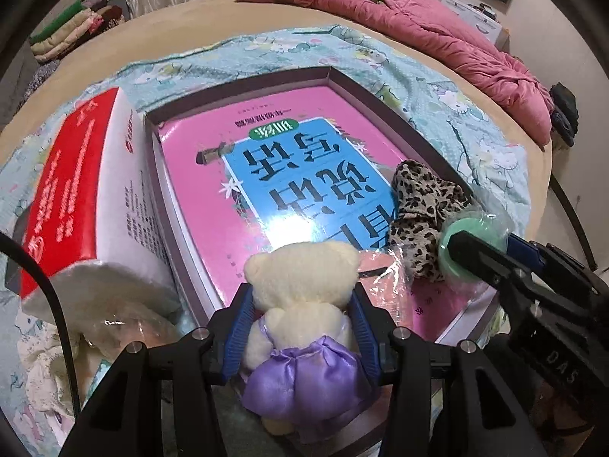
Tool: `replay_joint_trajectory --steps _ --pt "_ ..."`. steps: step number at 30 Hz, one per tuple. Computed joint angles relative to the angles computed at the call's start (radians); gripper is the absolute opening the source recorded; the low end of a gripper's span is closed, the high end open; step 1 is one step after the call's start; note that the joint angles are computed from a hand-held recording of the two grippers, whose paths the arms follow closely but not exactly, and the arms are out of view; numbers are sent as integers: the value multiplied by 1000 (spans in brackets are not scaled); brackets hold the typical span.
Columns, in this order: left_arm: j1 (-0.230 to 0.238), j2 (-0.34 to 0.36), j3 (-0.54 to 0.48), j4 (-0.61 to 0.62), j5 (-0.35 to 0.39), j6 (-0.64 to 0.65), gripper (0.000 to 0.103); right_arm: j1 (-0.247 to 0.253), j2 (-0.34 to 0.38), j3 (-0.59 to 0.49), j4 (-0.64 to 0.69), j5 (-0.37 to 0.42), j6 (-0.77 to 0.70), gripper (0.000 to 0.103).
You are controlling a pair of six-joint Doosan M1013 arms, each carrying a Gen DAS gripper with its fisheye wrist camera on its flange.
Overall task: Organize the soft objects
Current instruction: 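Lower the teddy bear and green ball bag onto the pink book with both tools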
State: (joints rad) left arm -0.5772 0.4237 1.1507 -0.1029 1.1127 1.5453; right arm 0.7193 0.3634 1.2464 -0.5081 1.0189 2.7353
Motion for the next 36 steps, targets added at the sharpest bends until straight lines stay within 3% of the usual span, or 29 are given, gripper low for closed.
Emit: replay_joint_trajectory --steps 19,36 --pt "0 -5 6 -13 0 16 52 1 26 -37 47 37 -93 45" --pt "2 -7 4 -25 22 22 52 -4 -18 25 17 -46 30 57"
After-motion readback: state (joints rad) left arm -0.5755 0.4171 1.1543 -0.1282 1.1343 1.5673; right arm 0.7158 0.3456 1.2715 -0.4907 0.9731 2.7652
